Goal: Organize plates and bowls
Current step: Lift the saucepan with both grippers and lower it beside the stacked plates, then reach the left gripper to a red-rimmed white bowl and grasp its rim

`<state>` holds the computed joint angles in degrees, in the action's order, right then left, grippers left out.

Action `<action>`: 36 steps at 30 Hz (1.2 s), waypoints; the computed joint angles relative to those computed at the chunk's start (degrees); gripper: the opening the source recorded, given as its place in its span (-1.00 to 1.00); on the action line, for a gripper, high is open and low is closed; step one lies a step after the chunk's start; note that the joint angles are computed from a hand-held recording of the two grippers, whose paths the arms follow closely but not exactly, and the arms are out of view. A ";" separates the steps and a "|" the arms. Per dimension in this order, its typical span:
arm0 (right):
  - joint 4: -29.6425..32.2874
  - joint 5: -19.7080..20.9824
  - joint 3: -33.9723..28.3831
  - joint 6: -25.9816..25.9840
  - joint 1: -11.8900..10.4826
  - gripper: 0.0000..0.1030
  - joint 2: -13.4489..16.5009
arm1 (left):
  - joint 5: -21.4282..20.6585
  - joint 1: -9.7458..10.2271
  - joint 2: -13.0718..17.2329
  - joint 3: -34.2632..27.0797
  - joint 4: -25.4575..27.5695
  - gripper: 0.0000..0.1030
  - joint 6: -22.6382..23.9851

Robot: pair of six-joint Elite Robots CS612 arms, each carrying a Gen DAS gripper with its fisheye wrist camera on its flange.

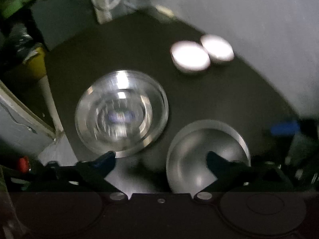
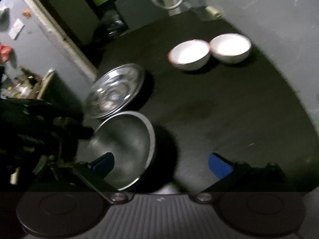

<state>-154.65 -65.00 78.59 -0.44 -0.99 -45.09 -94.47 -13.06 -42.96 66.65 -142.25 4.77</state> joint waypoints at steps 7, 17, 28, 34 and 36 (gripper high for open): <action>-7.24 -2.00 -1.30 4.88 -0.30 1.00 1.77 | -0.38 -0.32 5.31 -6.67 -11.24 0.99 -5.96; -12.26 -4.40 -10.91 18.30 -1.05 1.00 8.40 | 7.85 -2.39 15.95 -23.07 -9.32 0.99 -1.47; -9.64 -3.51 -21.72 25.48 -1.18 1.00 15.88 | 8.69 -2.85 24.96 -40.12 4.99 0.98 2.28; -8.20 -1.68 -25.55 27.26 -1.34 0.90 18.46 | 6.84 -2.29 28.16 -47.13 12.19 0.92 -0.58; -7.42 -0.68 -25.73 27.02 -1.42 0.81 18.52 | 6.21 -2.23 29.06 -49.26 14.70 0.85 -0.80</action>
<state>-162.07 -65.68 52.86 26.59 -2.41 -26.57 -88.26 -15.29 -13.89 17.40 -127.54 3.98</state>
